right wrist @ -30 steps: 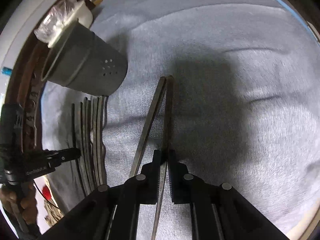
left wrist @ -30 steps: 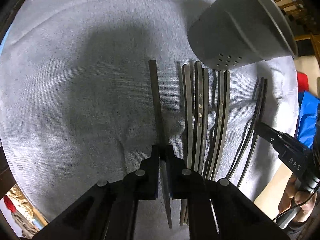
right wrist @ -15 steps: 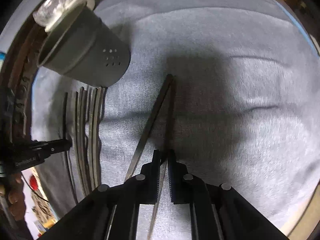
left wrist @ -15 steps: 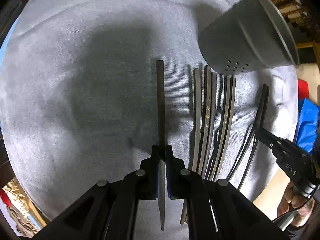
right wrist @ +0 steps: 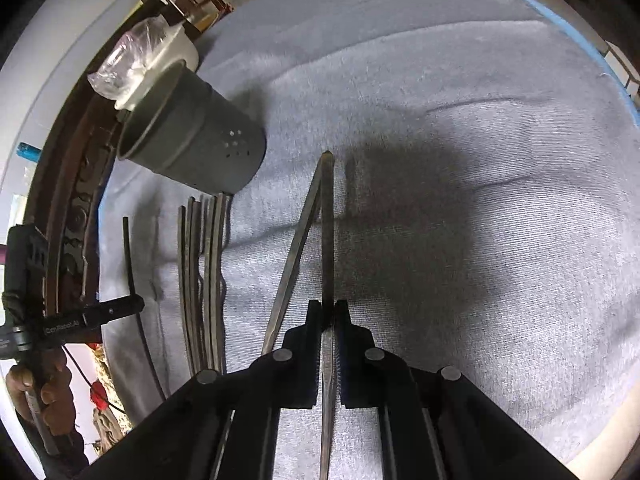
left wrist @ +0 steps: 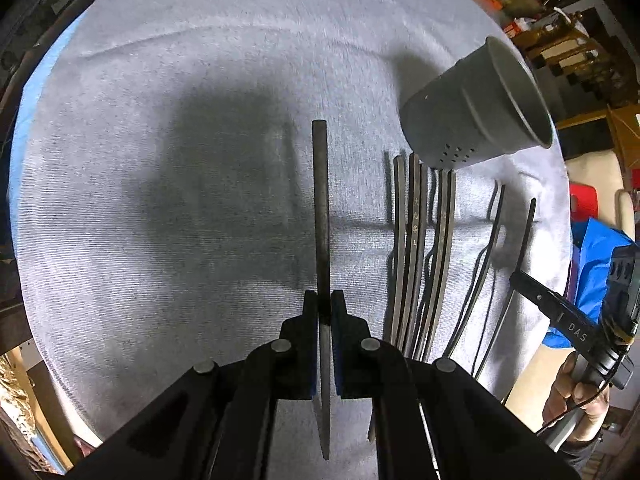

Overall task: Organize utensils
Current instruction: 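Lift both held chopsticks upright and carry them over the gray perforated cup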

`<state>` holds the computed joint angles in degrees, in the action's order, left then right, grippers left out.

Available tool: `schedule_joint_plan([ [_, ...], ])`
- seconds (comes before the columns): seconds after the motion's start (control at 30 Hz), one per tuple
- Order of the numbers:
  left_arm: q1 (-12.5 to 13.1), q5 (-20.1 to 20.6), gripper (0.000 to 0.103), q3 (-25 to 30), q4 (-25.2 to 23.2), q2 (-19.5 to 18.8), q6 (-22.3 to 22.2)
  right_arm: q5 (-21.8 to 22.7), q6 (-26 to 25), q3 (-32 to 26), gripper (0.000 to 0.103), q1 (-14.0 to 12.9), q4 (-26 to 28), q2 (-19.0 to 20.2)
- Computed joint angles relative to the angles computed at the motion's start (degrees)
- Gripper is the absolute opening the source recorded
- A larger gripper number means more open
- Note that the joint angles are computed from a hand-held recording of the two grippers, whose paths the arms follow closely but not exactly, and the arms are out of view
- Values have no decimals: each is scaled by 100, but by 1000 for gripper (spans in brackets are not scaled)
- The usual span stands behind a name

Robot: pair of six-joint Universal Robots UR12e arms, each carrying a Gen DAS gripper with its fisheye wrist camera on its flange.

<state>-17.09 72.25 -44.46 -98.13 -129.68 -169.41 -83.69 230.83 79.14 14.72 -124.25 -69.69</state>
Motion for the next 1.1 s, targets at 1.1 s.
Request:
schedule_joint_plan([
  [1.1, 614, -1479, 6, -2632, 3401, 1478, -659, -1555, 1753, 806, 7, 586, -1808, -583],
])
